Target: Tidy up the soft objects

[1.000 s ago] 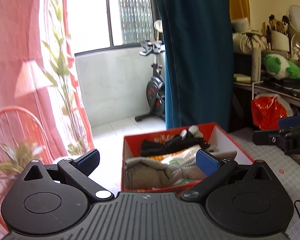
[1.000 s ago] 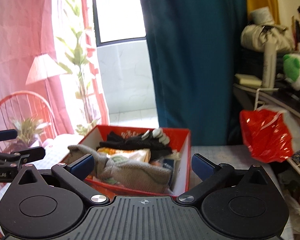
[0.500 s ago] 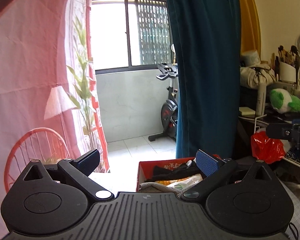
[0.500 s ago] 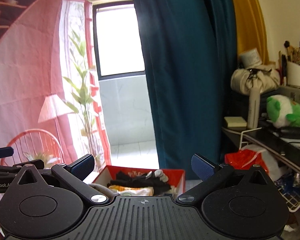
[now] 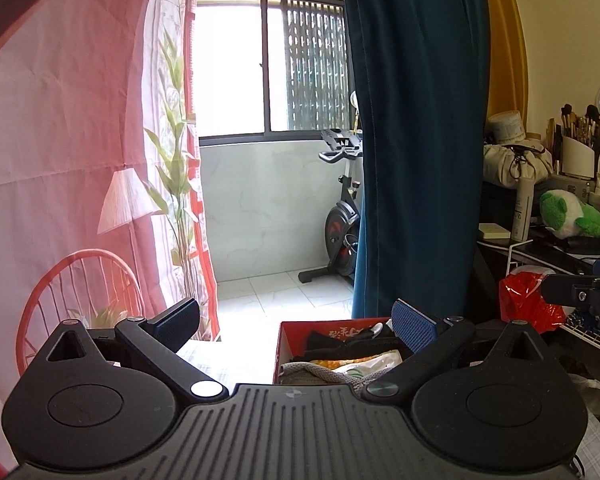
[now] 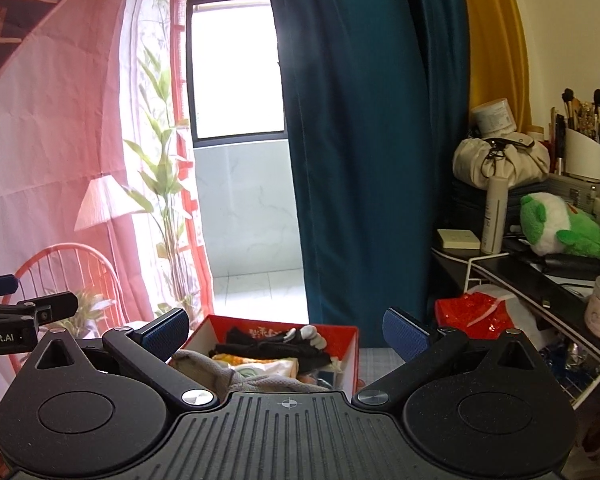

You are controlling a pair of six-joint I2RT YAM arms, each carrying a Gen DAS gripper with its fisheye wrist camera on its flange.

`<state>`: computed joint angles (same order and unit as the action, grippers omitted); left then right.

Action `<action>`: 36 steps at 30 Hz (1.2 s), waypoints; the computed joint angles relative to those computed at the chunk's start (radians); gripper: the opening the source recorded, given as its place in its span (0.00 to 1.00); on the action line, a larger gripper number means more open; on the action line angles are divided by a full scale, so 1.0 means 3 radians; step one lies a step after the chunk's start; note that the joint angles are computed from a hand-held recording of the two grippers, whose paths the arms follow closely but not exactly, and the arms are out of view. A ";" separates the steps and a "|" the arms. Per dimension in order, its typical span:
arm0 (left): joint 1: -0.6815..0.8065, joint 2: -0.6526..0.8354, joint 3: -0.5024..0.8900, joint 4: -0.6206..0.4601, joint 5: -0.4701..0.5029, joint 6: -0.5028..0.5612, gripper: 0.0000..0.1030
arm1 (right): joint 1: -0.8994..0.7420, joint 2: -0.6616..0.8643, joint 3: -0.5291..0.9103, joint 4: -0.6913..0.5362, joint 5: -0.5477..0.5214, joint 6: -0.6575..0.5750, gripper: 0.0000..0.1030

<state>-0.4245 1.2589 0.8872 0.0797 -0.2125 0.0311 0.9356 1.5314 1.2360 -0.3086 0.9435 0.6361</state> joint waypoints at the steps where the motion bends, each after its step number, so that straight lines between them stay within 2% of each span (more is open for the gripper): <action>1: -0.0001 0.0002 -0.0002 0.0002 -0.0006 -0.0005 1.00 | 0.0001 0.0005 0.0008 -0.0023 0.0011 0.0008 1.00; 15: 0.0047 -0.0017 -0.0015 -0.0027 0.0061 -0.0025 1.00 | -0.0001 0.0058 0.0104 -0.0232 0.0047 0.0094 1.00; 36: 0.0060 -0.0007 -0.0029 -0.0042 0.0094 -0.0025 1.00 | -0.0009 0.0056 0.0078 -0.0232 0.0032 0.0091 1.00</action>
